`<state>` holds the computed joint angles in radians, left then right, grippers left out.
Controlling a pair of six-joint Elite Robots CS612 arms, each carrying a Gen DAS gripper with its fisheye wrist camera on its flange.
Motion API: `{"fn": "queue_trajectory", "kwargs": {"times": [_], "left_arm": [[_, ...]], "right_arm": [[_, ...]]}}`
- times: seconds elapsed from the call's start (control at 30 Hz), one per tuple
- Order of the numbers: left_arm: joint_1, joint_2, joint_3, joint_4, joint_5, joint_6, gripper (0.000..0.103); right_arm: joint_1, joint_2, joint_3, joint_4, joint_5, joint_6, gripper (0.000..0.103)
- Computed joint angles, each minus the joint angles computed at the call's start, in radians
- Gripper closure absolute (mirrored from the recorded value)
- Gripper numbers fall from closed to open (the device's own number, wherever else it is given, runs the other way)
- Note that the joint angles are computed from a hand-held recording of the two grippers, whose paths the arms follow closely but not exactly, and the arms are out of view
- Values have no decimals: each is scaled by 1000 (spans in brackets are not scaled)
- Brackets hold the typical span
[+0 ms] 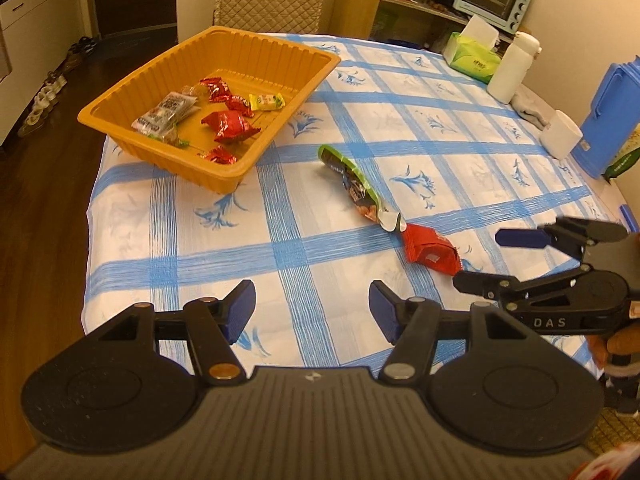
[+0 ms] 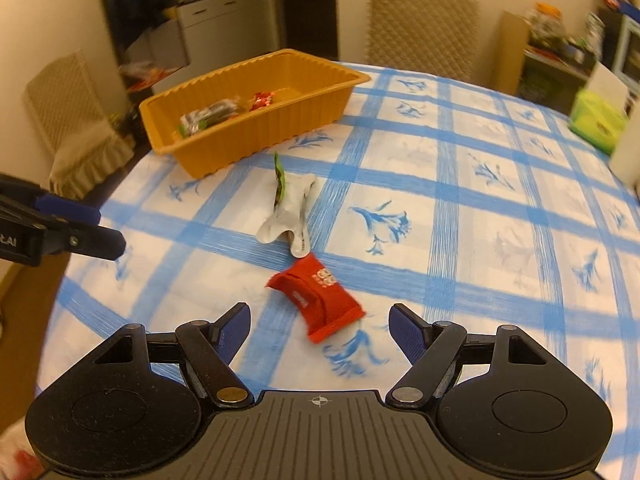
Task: Organize snacks
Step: 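Lower the right tool and close it on the red snack bag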
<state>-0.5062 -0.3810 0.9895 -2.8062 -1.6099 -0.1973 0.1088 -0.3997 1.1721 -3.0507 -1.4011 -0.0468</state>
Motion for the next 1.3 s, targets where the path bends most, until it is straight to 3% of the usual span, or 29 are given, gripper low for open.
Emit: {"fn": "queue_trajectory", "kwargs": {"times": [0.43, 0.67, 0.77, 0.83, 0.93, 1.07, 1.3], "left_arm": [[-17, -15, 36, -1, 68, -82, 43], [-23, -20, 46, -1, 85, -99, 43], [-25, -18, 43, 0, 84, -103, 43], [-26, -16, 39, 2, 84, -104, 43], [-29, -10, 28, 5, 82, -102, 43], [-31, 1, 9, 13, 75, -97, 43], [-36, 38, -59, 26, 62, -83, 43]], "right_arm": [[-20, 59, -109, 110, 99, -226, 50], [-17, 82, -156, 159, 118, -295, 55], [-17, 86, -163, 164, 115, -294, 58], [-19, 86, -164, 166, 119, -289, 69], [-21, 82, -156, 162, 125, -285, 75], [-23, 67, -132, 154, 122, -254, 77], [-35, 31, -70, 96, 91, -125, 77]]}}
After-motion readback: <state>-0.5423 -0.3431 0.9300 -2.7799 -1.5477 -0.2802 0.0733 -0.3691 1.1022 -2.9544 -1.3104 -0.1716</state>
